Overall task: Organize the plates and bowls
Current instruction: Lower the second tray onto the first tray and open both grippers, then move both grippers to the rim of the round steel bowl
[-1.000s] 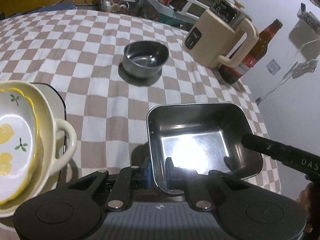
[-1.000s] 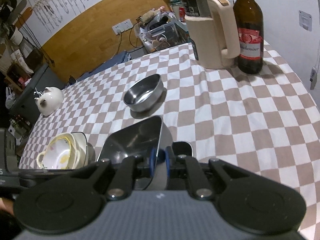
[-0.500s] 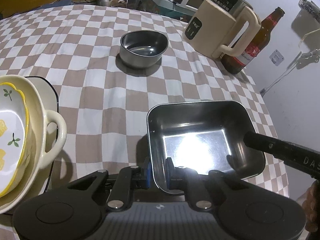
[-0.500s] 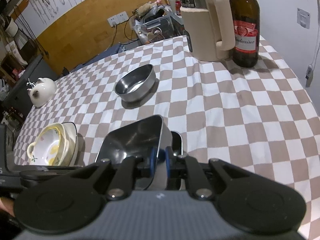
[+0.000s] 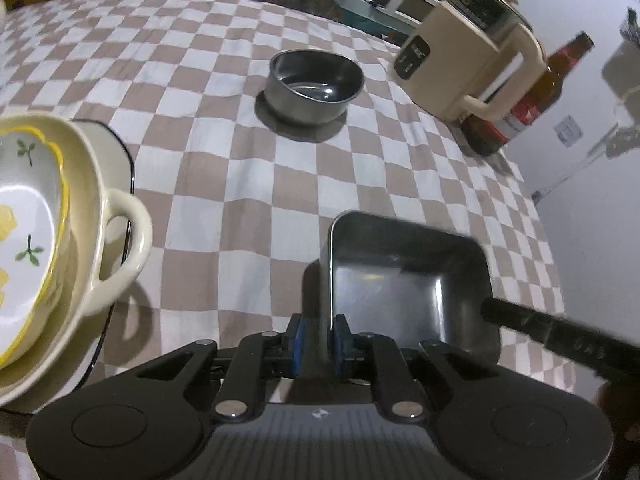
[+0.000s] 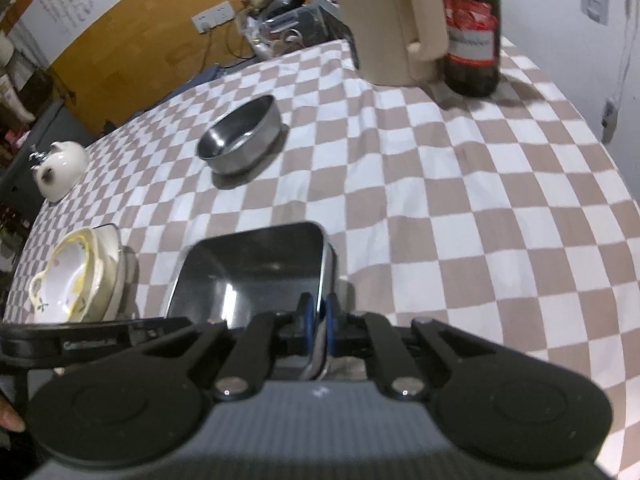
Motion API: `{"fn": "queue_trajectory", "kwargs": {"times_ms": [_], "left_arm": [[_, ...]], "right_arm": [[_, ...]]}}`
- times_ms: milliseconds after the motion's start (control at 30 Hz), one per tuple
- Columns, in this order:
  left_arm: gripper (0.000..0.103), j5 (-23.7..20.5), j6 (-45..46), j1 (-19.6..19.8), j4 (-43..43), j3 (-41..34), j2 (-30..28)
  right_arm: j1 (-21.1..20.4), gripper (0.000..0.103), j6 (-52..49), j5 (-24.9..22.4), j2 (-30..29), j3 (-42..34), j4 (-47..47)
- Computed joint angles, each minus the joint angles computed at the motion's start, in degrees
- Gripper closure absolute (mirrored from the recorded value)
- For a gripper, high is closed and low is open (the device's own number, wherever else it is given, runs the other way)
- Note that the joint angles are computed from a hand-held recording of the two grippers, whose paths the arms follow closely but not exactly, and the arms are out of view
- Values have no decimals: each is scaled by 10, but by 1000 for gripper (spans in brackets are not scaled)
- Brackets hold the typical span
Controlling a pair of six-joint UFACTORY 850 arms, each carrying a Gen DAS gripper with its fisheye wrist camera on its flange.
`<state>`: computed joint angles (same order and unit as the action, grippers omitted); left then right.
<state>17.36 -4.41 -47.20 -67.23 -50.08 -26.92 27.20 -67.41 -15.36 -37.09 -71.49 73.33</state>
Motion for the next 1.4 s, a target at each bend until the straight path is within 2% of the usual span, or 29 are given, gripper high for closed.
{"fn": "queue_trajectory", "kwargs": {"times_ms": [267,567,633,667,733,767,800,833,867,900,933,967,1000,1100,1400], "left_arm": [[87,-5,32,2,-23,-5,-2],[85,-12,98,3,-68,-12,-2],[74,-10,121,2,-90,-12,-2],[64,-9,125,2,-94,-12,0],[52,-6,129,2,-95,-10,3],[42,-3,137,1,-100,-9,5],[23,-1,144,0,-106,-9,7],[14,1,156,-1,-116,-9,8],[2,5,166,-2,-125,-9,10],[0,9,166,-2,-125,-8,12],[0,10,162,-2,-120,-6,14],[0,8,165,-1,-122,-7,14],[0,7,174,-1,-129,-8,15],[0,12,200,-1,-149,-10,17],[0,27,228,9,-177,-11,26]], "right_arm": [[-2,97,58,-11,-16,-11,-52],[-10,93,63,-35,-21,-11,-24],[-10,87,78,-36,-21,-12,-38],[-10,85,89,-37,-21,-12,-48],[-11,75,93,-43,-19,-9,-53],[-13,64,87,-45,-16,-5,-46],[-13,53,78,-45,-13,0,-37],[-14,48,66,-45,-10,4,-25],[-15,37,50,-47,-8,8,-9],[-17,24,28,-53,-5,12,14],[-20,17,8,-63,-4,14,32],[-22,5,3,-70,-3,15,36],[-23,2,2,-75,-3,14,35],[-24,1,5,-76,-1,12,33],[-26,0,-55,-37,2,1,92]]}}
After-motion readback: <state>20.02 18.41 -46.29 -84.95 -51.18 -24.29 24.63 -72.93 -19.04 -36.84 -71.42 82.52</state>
